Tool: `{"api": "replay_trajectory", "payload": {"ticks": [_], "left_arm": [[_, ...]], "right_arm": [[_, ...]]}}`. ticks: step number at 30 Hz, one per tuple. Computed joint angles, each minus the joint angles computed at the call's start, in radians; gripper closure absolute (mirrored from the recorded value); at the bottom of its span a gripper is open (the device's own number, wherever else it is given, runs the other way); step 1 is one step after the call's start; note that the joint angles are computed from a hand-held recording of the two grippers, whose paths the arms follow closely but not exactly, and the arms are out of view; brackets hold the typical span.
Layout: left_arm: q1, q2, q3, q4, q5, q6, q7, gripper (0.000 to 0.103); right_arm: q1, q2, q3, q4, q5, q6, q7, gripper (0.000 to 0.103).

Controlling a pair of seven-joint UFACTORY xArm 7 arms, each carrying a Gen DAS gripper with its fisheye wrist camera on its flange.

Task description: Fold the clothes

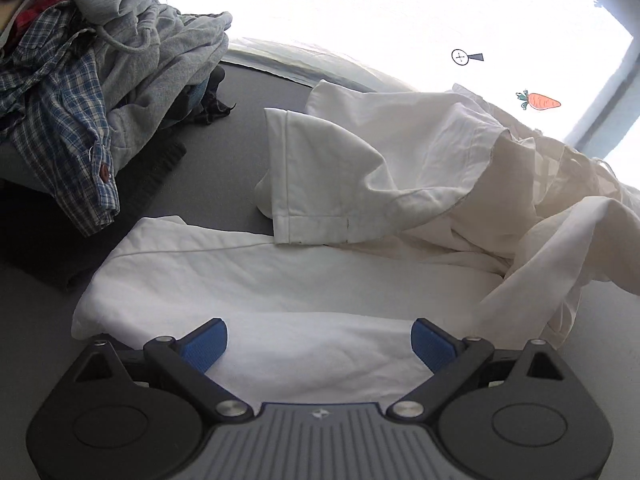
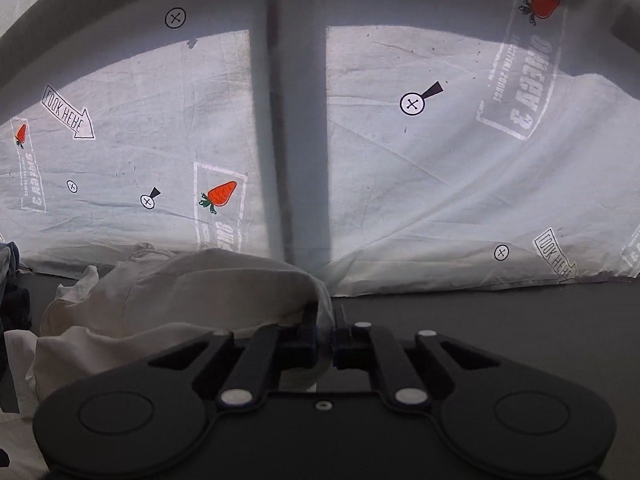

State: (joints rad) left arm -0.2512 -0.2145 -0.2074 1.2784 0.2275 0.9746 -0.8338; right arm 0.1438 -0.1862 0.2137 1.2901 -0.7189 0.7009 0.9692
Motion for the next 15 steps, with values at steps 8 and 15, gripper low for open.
{"api": "replay_trajectory", "payload": {"ticks": [8, 15], "left_arm": [[-0.078, -0.032, -0.087, 0.057, -0.003, 0.075, -0.082, 0.005], [-0.125, -0.053, -0.127, 0.03, -0.014, 0.099, -0.187, 0.005]], "right_arm": [[-0.04, -0.639, -0.081, -0.487, 0.264, 0.333, 0.018, 0.095], [-0.035, -0.83, -0.038, -0.606, 0.366, 0.472, -0.153, 0.069]]}}
